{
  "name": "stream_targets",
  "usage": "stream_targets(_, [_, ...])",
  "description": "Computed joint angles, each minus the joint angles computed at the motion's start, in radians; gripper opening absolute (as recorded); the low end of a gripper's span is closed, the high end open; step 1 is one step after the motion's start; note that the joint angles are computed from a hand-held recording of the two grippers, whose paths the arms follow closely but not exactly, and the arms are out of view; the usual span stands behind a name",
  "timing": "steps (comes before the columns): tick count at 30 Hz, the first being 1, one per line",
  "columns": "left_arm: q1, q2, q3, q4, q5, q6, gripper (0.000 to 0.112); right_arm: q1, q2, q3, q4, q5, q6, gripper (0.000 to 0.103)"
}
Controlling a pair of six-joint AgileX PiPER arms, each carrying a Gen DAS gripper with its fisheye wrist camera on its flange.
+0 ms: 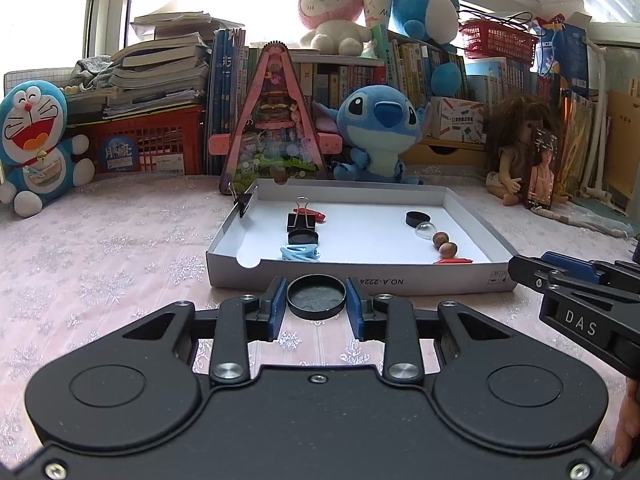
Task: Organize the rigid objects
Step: 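Lower the held black lids into the tray with both tools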
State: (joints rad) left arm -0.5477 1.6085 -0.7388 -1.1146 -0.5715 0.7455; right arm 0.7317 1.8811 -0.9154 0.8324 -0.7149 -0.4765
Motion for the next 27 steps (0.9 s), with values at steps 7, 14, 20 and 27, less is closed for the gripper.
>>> stream_targets(7, [0.021,0.015,-0.04,-0.002,0.02,0.016,0.03,-0.013,0.009,-0.027,0.006,0.009,-0.029,0.038])
stream_targets(14, [0.036,0.035,-0.085,-0.007,0.031,0.038,0.03,-0.032,0.018,-0.064,0.01,0.037,-0.033,0.038])
stream_targets(20, [0.055,0.048,-0.124,-0.006,0.036,0.051,0.03,-0.051,0.021,-0.096,0.009,0.058,-0.046,0.038])
stream_targets(27, [0.082,0.059,-0.177,0.0,0.057,0.071,0.03,-0.067,0.03,-0.135,0.026,0.08,-0.082,0.038])
